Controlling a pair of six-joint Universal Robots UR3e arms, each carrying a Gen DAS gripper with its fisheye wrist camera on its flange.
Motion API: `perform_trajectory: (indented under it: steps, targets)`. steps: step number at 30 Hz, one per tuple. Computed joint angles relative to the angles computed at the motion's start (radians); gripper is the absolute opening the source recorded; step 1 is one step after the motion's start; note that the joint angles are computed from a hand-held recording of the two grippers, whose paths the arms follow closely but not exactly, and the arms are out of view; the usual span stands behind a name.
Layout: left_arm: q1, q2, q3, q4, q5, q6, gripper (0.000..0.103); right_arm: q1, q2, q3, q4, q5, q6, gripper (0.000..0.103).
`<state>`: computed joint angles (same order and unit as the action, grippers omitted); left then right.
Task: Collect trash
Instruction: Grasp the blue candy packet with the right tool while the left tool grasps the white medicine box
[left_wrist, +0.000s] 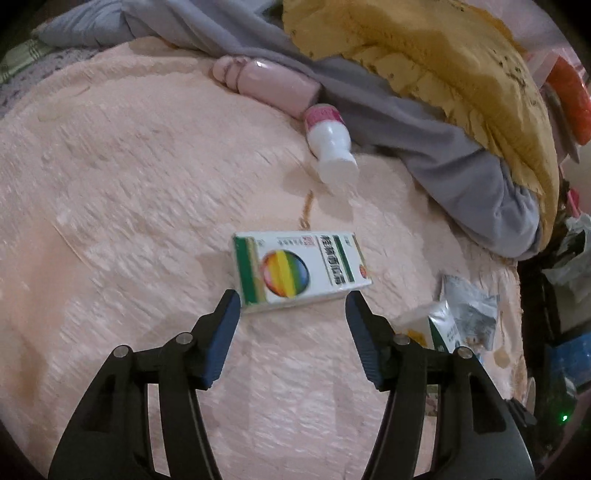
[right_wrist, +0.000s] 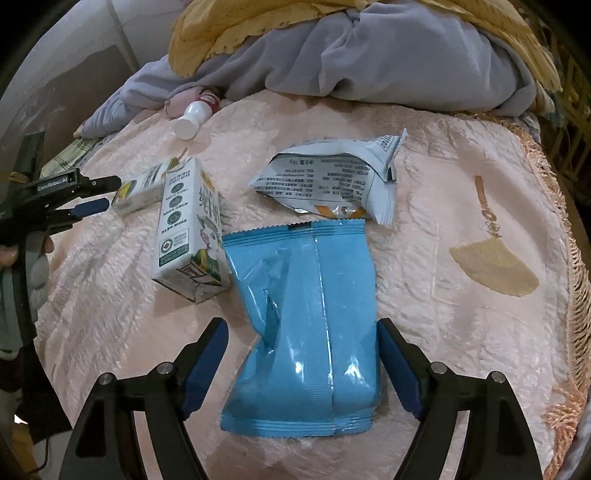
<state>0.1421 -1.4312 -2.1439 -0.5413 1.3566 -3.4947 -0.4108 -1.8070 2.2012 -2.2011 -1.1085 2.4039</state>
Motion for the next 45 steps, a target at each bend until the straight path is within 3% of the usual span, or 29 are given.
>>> perform_trajectory:
  steps: [4,12,15,20,24,26,30,35,36,37,38,42,45]
  targets:
    - [0.023,0.003,0.017,0.01,0.064,0.034,0.06,-0.012,0.0,-0.004,0.018,0.017,-0.001,0.079]
    - [0.047,-0.259,0.212,-0.014,0.177,0.07,0.06,-0.034,-0.015,-0.009,0.059,0.037,-0.004,0.08]
    - [0.053,-0.247,0.196,-0.086,0.115,0.116,0.06,-0.039,-0.02,-0.013,0.074,0.039,-0.011,0.08]
    - [0.048,-0.052,0.045,-0.154,-0.001,0.198,0.06,-0.046,-0.015,-0.007,0.062,0.046,-0.008,0.08]
    - [0.092,0.071,-0.027,-0.155,-0.141,0.21,0.061,-0.026,-0.024,0.01,0.025,0.027,0.006,0.082]
    - [0.068,0.056,-0.012,-0.128,-0.153,0.192,0.065,-0.019,-0.025,0.013,0.015,0.021,0.011,0.082]
    - [-0.036,-0.069,0.073,-0.09,-0.097,0.127,0.066,-0.003,-0.025,0.028,-0.027,0.004,0.024,0.083]
    - [-0.199,-0.244,0.201,-0.062,0.093,0.045,0.065,0.009,-0.03,0.056,-0.082,-0.007,0.037,0.083]
    - [-0.207,-0.254,0.206,-0.066,0.113,0.031,0.056,0.006,-0.044,0.073,-0.1,-0.006,0.034,0.081]
    - [-0.206,-0.251,0.196,-0.067,0.115,0.021,0.052,0.006,-0.057,0.088,-0.12,-0.009,0.034,0.064]
    - [-0.202,-0.236,0.173,-0.056,0.106,0.016,0.052,0.004,-0.072,0.102,-0.131,-0.014,0.025,0.053]
    - [-0.227,-0.119,0.093,-0.037,0.126,0.015,0.051,-0.07,-0.186,0.128,-0.031,0.035,-0.062,0.05]
    - [-0.252,0.002,0.058,-0.064,0.118,-0.012,0.051,-0.171,-0.31,0.117,0.147,0.105,-0.153,0.05]
